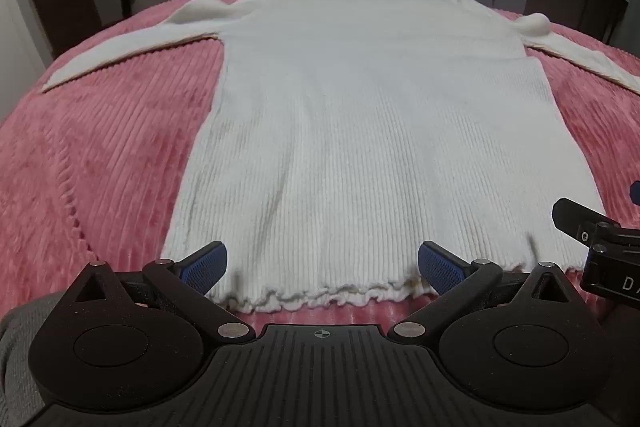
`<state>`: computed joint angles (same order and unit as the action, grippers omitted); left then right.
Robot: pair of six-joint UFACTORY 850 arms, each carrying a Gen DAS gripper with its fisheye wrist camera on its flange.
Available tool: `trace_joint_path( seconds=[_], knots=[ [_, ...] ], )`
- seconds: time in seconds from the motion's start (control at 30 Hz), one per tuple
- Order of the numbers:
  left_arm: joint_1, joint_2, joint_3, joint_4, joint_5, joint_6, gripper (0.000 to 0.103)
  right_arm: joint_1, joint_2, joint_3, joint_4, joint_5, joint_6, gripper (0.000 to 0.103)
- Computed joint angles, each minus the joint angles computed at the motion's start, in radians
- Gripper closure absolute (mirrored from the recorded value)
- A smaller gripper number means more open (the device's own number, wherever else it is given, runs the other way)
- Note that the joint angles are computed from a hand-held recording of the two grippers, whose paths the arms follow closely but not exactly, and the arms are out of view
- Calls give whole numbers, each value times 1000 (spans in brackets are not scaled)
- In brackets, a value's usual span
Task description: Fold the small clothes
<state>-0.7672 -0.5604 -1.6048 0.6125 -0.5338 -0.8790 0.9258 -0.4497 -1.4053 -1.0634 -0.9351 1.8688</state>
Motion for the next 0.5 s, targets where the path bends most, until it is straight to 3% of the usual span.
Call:
trace_joint_path(
  seconds=[0.5],
  knots=[
    [-1, -1, -1, 6, -6, -2, 0, 1, 4, 6, -3, 3, 16, 4]
  ],
)
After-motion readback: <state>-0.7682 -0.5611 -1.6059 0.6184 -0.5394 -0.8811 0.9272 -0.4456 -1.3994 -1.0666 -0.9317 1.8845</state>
